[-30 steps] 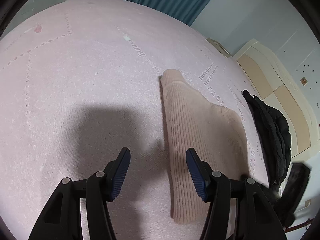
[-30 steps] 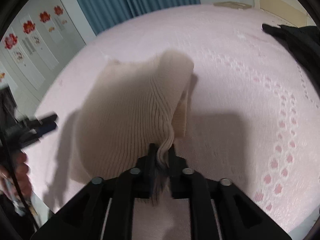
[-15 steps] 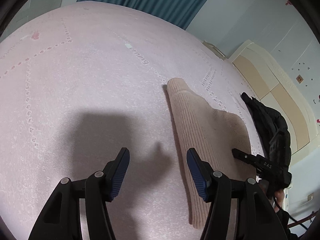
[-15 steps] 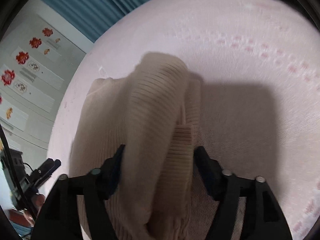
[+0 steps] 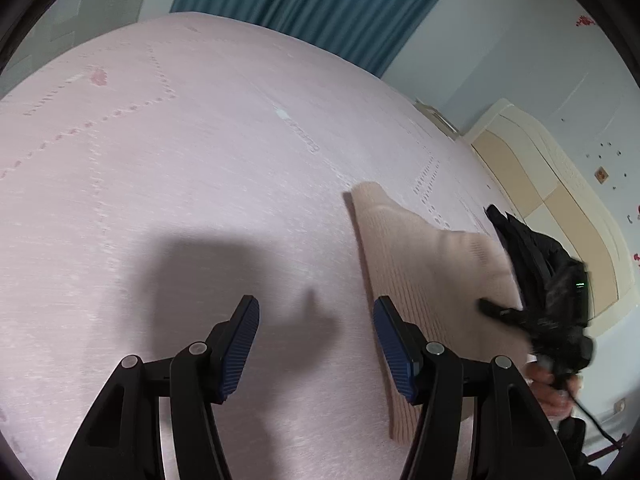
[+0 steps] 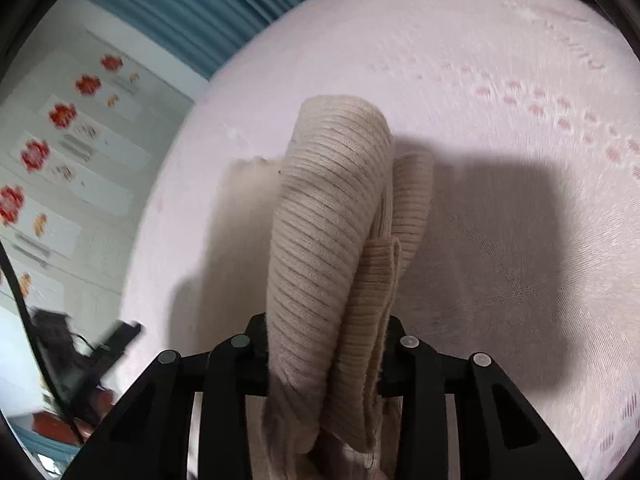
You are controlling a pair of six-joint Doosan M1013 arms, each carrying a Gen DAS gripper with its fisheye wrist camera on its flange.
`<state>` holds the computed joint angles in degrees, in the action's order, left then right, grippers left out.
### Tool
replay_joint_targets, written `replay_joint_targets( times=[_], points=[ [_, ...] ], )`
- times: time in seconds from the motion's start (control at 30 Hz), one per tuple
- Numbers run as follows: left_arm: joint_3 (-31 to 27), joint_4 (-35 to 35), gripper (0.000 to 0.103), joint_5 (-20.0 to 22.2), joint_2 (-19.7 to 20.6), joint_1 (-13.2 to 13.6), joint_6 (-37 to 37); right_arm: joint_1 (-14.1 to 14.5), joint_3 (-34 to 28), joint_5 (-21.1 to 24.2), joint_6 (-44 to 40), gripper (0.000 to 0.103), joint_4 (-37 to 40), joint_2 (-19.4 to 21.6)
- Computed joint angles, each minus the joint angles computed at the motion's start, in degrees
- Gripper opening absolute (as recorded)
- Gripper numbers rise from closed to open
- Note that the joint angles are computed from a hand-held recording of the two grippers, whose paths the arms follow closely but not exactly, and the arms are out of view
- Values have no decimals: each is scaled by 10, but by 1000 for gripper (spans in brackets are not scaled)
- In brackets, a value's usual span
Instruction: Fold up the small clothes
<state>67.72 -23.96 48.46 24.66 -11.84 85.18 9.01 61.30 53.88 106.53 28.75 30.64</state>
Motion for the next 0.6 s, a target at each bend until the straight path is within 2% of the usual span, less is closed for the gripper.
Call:
replay_joint_targets(
  times=[0.07,0.17,0.27,0.37,0.47,0.5,0.57,0.6],
  points=[
    [4,-5,57,-4,-4,4,-3,8,-16,-7,25,33,-32,-8],
    [10,-9,57,-13,-11,10,1,28,-67,16,78,33,-130,-6],
    [12,-11,57,-14,-14,14,7,55,-152,86,123,33,-249,22],
    [16,-11,57,-24,-19,19,11,76,-239,141,128,33,-314,65],
    [23,-19,57,-33,-22,26,14,79,-302,161,130,33,-289,100],
    [23,-21,57,-35,-22,29,16,76,-299,153,128,33,-267,100],
    [24,-17,57,-38,-22,33,14,67,-278,108,116,33,-178,97],
    [25,-18,57,-40,-22,36,17,59,-260,71,102,33,-110,97]
  ],
)
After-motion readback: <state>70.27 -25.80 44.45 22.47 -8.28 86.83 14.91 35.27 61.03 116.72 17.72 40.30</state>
